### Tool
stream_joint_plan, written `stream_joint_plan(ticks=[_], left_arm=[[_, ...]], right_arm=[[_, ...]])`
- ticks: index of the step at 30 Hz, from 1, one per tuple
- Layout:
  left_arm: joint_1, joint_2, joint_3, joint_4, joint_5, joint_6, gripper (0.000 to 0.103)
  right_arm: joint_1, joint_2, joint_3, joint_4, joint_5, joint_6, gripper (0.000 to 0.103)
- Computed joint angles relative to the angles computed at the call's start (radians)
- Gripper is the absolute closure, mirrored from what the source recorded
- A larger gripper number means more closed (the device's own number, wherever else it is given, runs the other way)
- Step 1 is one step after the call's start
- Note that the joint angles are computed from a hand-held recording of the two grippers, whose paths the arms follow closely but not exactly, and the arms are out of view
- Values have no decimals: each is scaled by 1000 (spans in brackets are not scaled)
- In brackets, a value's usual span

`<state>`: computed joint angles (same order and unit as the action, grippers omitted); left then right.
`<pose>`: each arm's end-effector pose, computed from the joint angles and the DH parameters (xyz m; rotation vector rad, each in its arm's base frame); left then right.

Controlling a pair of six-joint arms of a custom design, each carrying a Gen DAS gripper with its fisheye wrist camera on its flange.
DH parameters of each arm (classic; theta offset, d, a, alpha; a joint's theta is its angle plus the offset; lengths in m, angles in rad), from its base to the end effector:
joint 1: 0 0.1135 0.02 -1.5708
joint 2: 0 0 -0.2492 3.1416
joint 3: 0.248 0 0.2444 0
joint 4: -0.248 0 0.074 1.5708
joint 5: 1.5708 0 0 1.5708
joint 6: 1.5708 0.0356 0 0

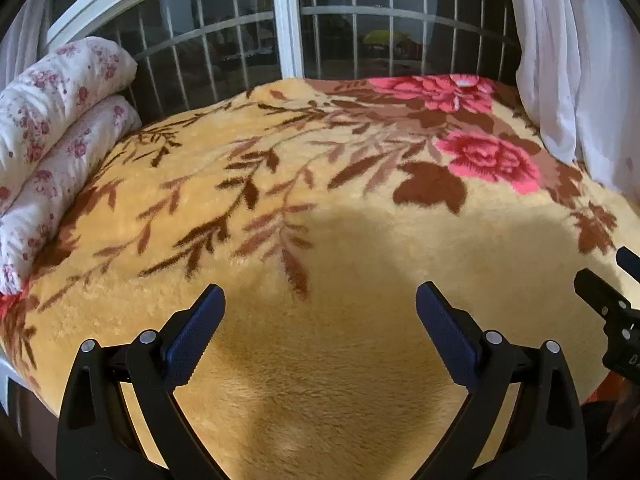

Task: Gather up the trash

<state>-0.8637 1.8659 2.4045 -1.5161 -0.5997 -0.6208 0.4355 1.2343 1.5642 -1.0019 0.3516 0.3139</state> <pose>0.2250 -0.2324 0.4392 0.0633 2.3243 0.0491 0.2105 0.0844 0.4154 0.0542 2.1945 0.0245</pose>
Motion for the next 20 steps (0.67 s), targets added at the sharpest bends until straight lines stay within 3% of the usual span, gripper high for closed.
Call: stream_joint_plan(ticks=[8,14,20], left_arm=[[9,-26,-53,58,27,-3,9],[-13,26,29,-6,-40,-20,9],[16,25,29,-4,8,-20,9]], right_arm=[[-12,-3,-28,13,-19,12,5],[-37,6,-20,14,-44,18,5],[-45,19,2,3,-42,6,5]])
